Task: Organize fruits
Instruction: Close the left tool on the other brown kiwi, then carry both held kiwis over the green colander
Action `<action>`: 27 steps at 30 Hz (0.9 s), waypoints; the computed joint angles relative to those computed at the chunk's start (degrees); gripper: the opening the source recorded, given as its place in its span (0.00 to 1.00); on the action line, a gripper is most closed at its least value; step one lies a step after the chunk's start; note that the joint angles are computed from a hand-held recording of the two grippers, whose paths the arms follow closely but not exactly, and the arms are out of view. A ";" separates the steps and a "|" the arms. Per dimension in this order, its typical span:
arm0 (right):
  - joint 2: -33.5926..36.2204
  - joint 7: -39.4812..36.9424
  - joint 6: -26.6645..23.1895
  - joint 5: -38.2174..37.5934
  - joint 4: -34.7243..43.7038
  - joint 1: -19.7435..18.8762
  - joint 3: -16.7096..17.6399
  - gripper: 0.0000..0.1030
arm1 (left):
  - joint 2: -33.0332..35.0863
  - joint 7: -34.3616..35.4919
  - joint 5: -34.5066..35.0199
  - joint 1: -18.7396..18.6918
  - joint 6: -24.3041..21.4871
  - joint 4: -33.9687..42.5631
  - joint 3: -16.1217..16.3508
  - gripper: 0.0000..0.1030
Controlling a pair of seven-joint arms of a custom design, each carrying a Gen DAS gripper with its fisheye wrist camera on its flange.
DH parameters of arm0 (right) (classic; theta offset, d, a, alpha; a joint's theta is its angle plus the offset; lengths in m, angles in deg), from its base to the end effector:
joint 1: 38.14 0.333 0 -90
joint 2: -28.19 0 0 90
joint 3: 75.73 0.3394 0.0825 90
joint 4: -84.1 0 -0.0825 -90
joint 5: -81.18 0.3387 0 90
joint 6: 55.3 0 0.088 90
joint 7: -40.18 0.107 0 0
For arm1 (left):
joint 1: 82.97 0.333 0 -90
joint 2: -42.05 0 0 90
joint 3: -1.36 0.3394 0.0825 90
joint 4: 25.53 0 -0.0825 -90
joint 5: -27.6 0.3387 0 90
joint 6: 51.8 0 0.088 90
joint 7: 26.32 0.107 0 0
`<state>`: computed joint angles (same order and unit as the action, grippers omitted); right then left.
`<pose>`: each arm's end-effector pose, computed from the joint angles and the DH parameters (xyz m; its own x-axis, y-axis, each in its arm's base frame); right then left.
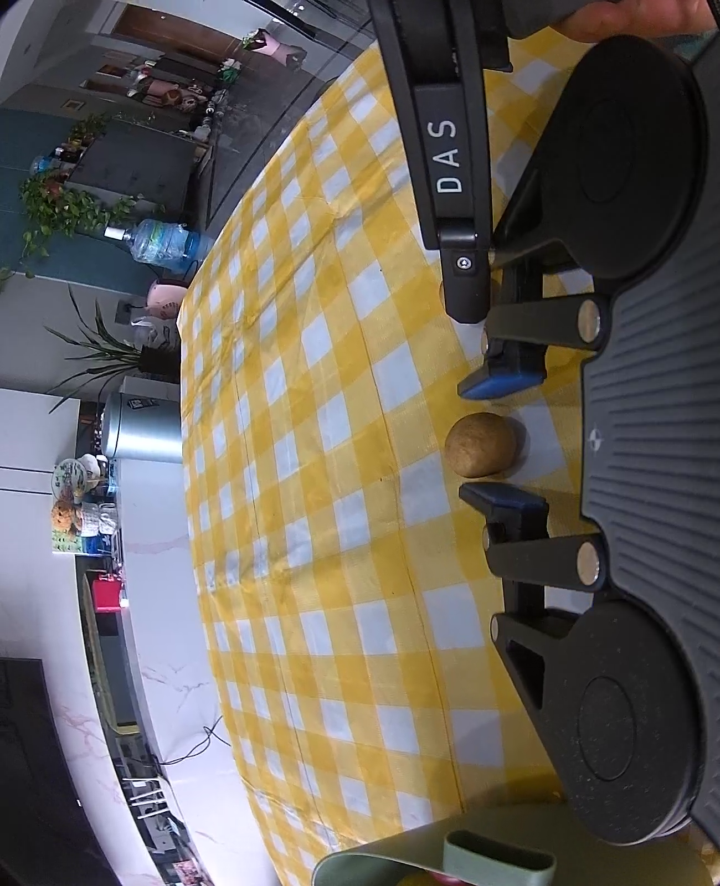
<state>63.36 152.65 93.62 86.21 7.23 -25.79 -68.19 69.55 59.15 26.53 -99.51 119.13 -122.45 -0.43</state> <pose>0.7075 0.2233 0.4819 -0.0419 -0.9276 -0.3712 -0.8410 0.2333 -0.4881 0.6606 -0.2129 0.4629 -0.2477 -0.9649 0.0870 -0.6845 0.1107 -0.7205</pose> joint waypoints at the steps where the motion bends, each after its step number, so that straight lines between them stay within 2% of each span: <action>1: 0.06 -0.09 -0.06 -0.03 0.07 -0.01 -0.01 0.21 | 0.04 0.04 0.08 -0.03 0.12 -0.04 0.01 0.33; 4: 0.14 -0.20 -0.02 -0.10 0.14 0.03 -0.05 0.21 | 0.00 0.23 0.26 -0.07 0.54 -0.33 -0.03 0.27; 8: 0.24 -0.21 -0.20 -0.53 0.40 0.30 -0.27 0.21 | -0.36 -0.03 0.00 -0.26 0.83 -0.68 0.11 0.26; 13: 0.10 -1.80 0.66 0.68 -0.01 -0.46 0.88 0.21 | -2.86 -2.78 1.98 -1.96 -1.74 -1.66 2.44 0.26; 16: -0.87 -3.22 3.46 1.25 -1.95 -0.74 1.43 0.21 | -5.28 -5.24 3.02 -1.72 -1.46 -3.33 2.78 0.26; 19: -2.05 -4.80 6.91 2.20 -4.30 -1.33 2.46 0.21 | -7.89 -9.50 7.23 -3.39 -1.60 -4.75 5.53 0.26; 21: -2.95 -6.06 9.39 2.36 -5.99 -1.57 3.02 0.21 | -9.54 -12.40 9.86 -3.64 -2.64 -5.23 6.25 0.26; 27: -5.85 -16.33 18.29 5.10 -12.00 -5.24 9.67 0.21 | -14.64 -20.24 18.97 -3.33 -5.45 -7.03 6.65 0.26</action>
<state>57.51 136.32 111.91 91.31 -4.78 -31.03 -58.53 54.91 38.91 45.50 -102.84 113.69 -129.48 6.22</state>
